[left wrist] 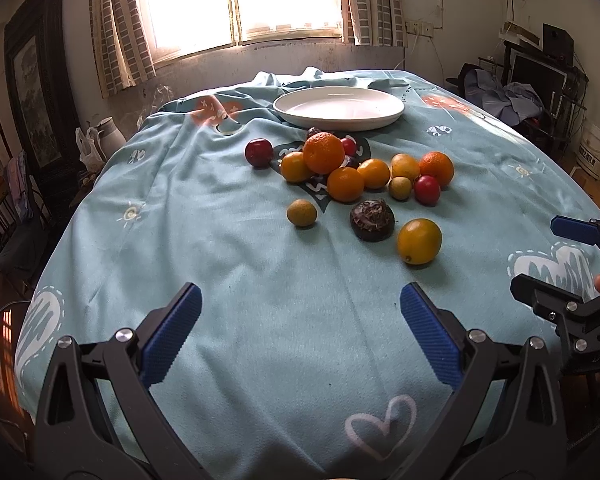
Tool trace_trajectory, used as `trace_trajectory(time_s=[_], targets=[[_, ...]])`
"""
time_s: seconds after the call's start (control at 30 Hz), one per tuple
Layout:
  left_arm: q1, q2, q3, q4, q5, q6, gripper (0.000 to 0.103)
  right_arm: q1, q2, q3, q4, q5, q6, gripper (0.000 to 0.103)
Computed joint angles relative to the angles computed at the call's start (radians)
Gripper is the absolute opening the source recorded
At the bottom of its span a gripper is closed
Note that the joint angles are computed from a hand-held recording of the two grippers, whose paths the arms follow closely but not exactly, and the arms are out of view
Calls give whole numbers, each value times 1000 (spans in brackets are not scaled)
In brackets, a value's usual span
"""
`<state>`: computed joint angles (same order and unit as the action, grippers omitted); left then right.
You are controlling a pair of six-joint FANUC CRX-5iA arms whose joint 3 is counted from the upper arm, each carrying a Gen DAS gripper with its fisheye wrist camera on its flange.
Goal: Organize fruits
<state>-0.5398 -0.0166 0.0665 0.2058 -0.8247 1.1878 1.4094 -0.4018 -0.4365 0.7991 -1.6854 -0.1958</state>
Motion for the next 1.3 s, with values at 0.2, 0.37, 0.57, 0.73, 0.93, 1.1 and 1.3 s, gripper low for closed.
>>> trace_trajectory(time_s=[0.2, 0.37, 0.57, 0.73, 0.93, 1.1, 1.3], targets=[[12, 7, 1, 33, -11, -13, 101, 13, -56, -68, 63, 88, -57, 102], [58, 18, -25, 131, -23, -74, 101, -6, -94, -122, 132, 216, -65, 102], [110, 22, -67, 220, -2, -130, 101, -162, -35, -39, -8, 287, 41, 102], [141, 55, -58, 287, -15, -186, 101, -272, 20, 14, -67, 388, 206, 85], [153, 138, 24, 385, -81, -303, 98, -367, 57, 47, -162, 470, 312, 70], [125, 269, 202, 351, -211, -327, 72, -369, 45, 30, -165, 483, 305, 45], [79, 368, 350, 277, -253, -331, 69, -375, -12, -18, -165, 556, 249, 44]])
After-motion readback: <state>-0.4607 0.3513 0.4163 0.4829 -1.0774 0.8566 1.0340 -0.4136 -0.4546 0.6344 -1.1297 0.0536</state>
